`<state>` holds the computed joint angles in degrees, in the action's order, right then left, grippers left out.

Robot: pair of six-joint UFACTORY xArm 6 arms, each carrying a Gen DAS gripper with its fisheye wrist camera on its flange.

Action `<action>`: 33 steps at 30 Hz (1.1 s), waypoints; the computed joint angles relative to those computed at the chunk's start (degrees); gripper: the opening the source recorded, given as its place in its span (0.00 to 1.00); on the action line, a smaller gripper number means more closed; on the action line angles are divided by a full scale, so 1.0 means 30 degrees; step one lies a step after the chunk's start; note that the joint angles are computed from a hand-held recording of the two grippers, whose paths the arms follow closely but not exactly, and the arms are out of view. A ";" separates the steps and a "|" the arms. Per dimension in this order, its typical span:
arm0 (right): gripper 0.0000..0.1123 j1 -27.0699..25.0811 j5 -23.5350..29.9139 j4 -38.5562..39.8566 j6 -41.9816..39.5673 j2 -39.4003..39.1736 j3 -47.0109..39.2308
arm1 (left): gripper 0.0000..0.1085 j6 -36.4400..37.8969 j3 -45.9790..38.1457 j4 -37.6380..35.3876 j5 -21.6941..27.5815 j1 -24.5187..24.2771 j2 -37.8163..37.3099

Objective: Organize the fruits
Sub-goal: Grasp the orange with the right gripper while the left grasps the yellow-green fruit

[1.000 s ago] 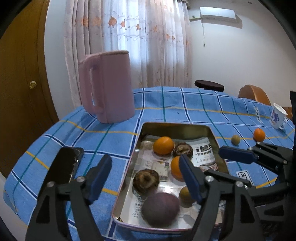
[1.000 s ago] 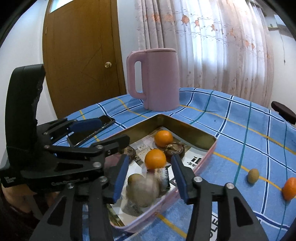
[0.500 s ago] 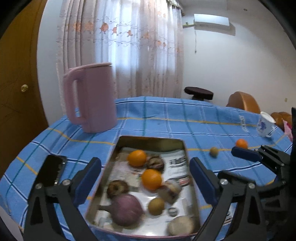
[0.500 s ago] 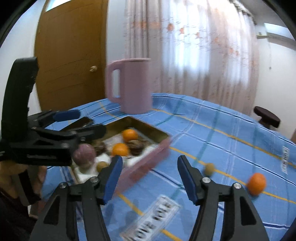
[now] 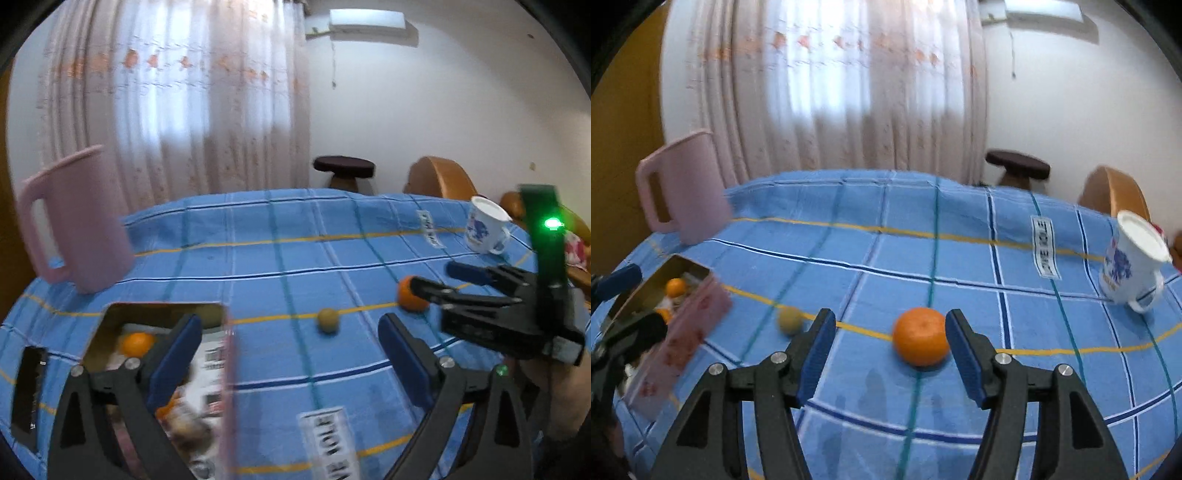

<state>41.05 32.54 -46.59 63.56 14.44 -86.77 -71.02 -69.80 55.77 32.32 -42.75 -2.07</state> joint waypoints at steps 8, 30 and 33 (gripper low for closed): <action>0.56 -0.0713 0.0604 0.3606 -0.2669 0.1649 -0.1393 | 0.90 0.2005 -0.2658 -0.2513 0.0672 0.0206 0.2884; 0.44 -0.1152 -0.3465 0.4270 -0.2254 -0.0451 0.2255 | 0.48 0.8106 -0.6575 -0.9849 0.1245 0.0758 0.7099; 0.44 -0.0915 -0.3213 0.4041 -0.2811 -0.0249 0.1883 | 0.39 0.7925 -0.7047 -0.9718 0.1552 0.0786 0.7442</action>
<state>38.31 22.90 -34.46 55.13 13.69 -81.12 -47.24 -90.94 26.61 36.97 -40.39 20.25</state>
